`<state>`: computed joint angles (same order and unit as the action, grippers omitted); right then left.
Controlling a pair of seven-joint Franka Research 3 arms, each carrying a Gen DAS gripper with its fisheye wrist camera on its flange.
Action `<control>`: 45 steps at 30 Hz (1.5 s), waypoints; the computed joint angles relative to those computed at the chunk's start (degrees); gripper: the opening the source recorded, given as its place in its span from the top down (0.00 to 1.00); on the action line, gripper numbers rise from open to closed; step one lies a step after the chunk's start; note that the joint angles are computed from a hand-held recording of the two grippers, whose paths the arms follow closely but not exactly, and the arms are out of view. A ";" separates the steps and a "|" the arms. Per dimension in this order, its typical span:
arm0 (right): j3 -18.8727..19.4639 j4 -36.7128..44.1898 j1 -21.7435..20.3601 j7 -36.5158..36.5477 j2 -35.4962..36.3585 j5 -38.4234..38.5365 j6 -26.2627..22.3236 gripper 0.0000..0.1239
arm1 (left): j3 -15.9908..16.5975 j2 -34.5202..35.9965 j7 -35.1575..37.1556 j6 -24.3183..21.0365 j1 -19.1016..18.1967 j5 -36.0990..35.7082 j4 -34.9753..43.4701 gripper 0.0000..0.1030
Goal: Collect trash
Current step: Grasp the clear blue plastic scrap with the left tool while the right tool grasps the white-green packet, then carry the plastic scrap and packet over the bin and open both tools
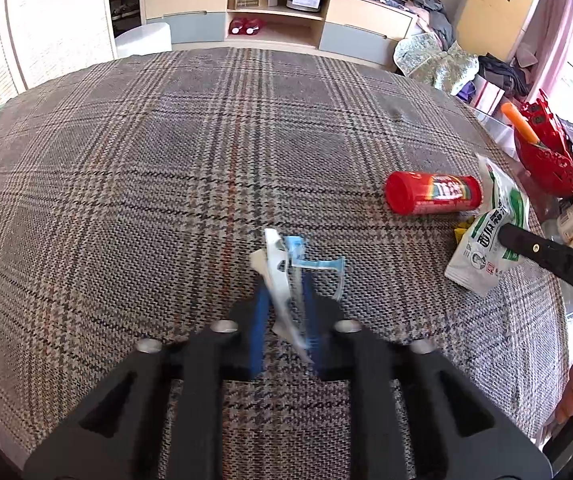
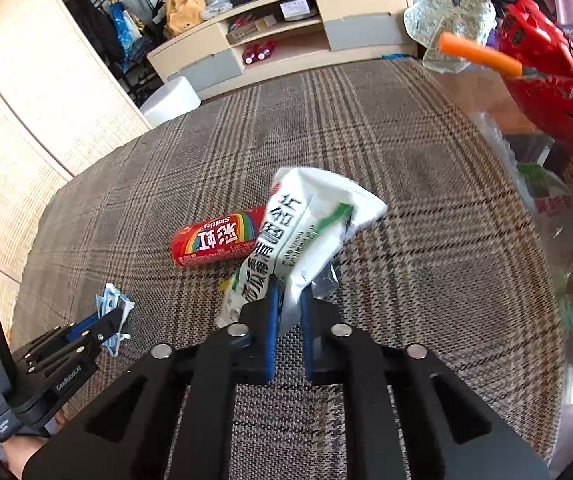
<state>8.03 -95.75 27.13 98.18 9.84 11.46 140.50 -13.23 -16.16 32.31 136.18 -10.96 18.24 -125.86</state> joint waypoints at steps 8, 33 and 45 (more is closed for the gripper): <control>-1.39 -0.81 0.32 5.08 -2.37 -9.30 1.61 0.95 | -0.91 -0.16 0.72 -1.03 -0.63 1.52 0.83 0.95; 1.18 -29.48 -2.67 -3.02 -39.31 4.46 -2.29 0.95 | -11.72 -17.53 -11.04 -19.84 -11.27 0.71 3.18 0.95; 2.42 -47.80 -1.17 -6.10 -59.04 8.48 -6.76 0.95 | -16.41 -20.59 -21.54 -18.55 -19.89 -2.19 -4.43 0.95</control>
